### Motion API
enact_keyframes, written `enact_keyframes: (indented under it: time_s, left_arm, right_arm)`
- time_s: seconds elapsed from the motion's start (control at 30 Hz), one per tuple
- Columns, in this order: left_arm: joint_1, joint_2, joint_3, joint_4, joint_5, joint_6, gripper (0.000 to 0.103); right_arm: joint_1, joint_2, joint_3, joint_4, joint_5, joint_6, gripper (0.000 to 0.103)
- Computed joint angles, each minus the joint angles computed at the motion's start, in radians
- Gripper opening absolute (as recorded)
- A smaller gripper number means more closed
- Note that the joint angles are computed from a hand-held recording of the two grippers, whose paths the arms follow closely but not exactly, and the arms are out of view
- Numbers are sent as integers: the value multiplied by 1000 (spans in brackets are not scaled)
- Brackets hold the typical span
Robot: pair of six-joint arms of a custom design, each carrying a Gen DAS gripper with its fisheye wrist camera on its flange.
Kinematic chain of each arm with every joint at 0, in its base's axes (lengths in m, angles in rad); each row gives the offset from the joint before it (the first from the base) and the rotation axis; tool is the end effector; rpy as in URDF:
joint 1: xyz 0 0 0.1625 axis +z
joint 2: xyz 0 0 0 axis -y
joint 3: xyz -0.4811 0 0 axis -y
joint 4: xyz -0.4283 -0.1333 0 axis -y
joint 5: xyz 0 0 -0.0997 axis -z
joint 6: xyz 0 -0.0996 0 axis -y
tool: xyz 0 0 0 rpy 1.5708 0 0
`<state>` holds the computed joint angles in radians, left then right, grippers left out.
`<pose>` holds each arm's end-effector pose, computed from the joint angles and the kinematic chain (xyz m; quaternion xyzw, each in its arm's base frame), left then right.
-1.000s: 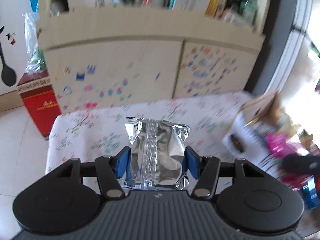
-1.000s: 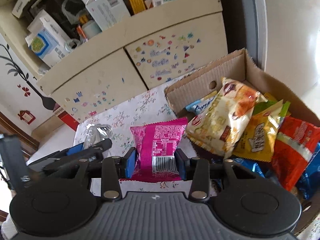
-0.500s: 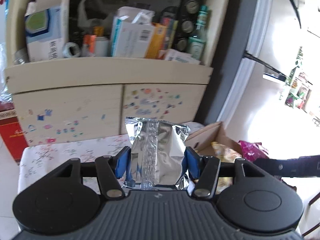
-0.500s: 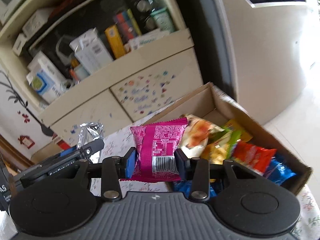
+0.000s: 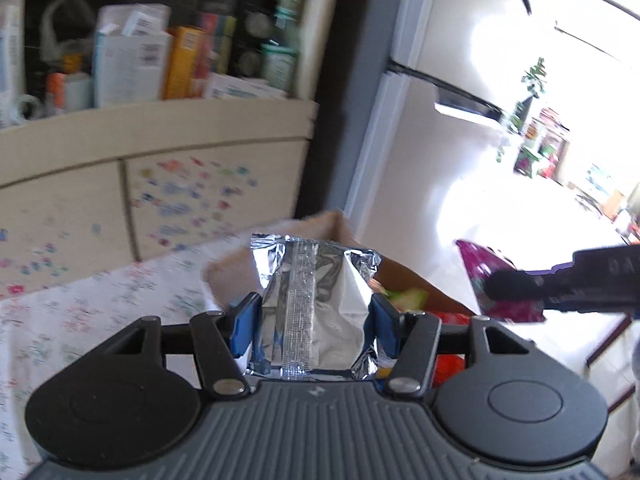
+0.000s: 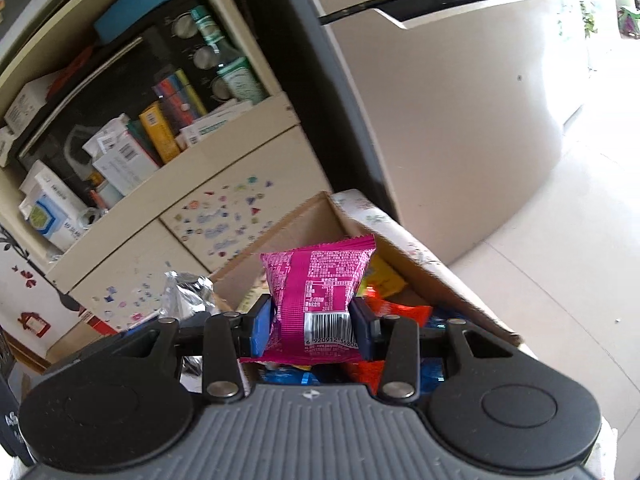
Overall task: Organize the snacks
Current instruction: 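Carry the foil and pink packets into the cardboard box and open both grippers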
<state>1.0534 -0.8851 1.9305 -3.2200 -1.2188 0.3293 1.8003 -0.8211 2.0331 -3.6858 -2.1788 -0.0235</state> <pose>-0.1781 -0.6518 0.1440 0.3387 0.8784 -0.3072 0.1389 0.2118 -0.5709 0.1412 -0.0212 -0.8682 0.4418 0.2251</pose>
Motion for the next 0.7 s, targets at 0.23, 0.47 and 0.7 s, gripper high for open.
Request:
enact_keyframes:
  time_s: [0.23,0.47,0.7]
  left_arm:
    - [-31,8,46,67,-62,24,58]
    - [-48,-1,74,55,-83,72,87]
    - [-78,-30,72,79,60,18,98]
  right_arm:
    - [-13,-19,21,-9,-26,24,48]
    - [-32,-46,39,40,10,114,67]
    - [-14,-39,32,19,-17,103,78]
